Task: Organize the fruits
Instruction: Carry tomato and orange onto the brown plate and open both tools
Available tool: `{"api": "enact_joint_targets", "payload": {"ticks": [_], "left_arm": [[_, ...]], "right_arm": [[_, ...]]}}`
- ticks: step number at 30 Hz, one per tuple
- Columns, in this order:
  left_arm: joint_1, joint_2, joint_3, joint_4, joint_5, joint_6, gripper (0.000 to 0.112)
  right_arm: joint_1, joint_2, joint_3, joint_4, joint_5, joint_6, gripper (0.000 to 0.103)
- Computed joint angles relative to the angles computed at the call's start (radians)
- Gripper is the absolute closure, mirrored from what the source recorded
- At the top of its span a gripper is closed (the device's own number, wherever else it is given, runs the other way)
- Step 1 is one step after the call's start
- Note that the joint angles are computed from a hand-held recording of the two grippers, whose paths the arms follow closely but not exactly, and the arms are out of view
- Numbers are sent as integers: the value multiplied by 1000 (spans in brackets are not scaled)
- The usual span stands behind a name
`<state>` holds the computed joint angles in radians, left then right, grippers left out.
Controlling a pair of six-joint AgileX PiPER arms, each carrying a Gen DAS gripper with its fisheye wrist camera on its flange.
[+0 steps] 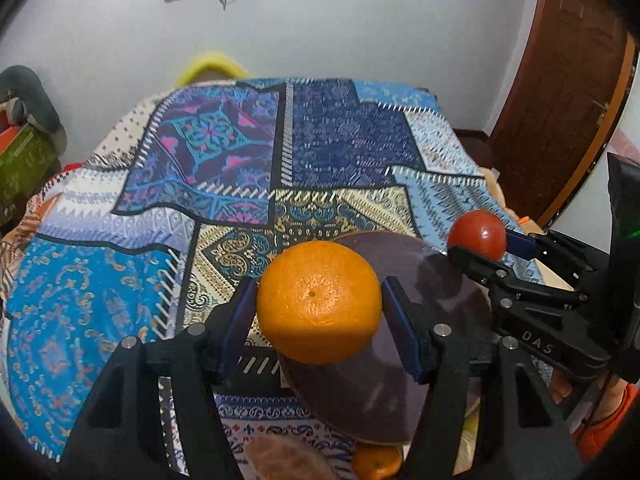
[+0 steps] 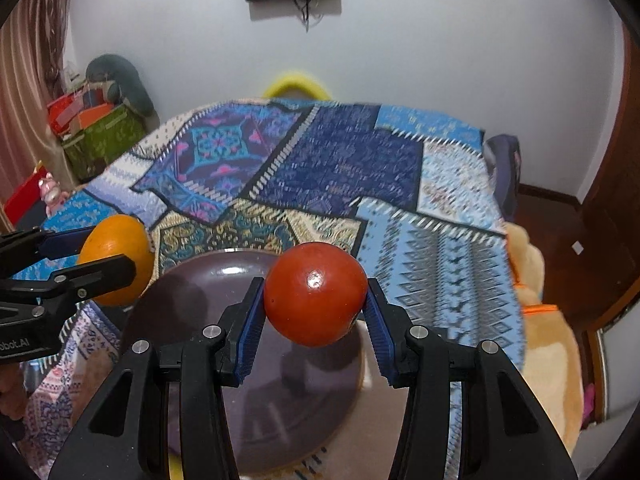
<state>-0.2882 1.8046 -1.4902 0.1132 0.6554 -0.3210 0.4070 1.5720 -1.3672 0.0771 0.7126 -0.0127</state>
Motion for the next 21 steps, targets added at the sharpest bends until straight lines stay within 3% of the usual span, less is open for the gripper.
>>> {"api": "enact_joint_targets", "payload": {"ticks": [11,17,21], "left_arm": [[15,103,-66,-75,37,66,49],[-5,113,-77,-27,47,36,49],[7,107,-71,-69,45,59,47]], "right_arm": [[3,117,-54,34,49,-55,58],[-9,131,-49,60,58,-66,58],[-1,124,-45,32,50,-46,55]]}}
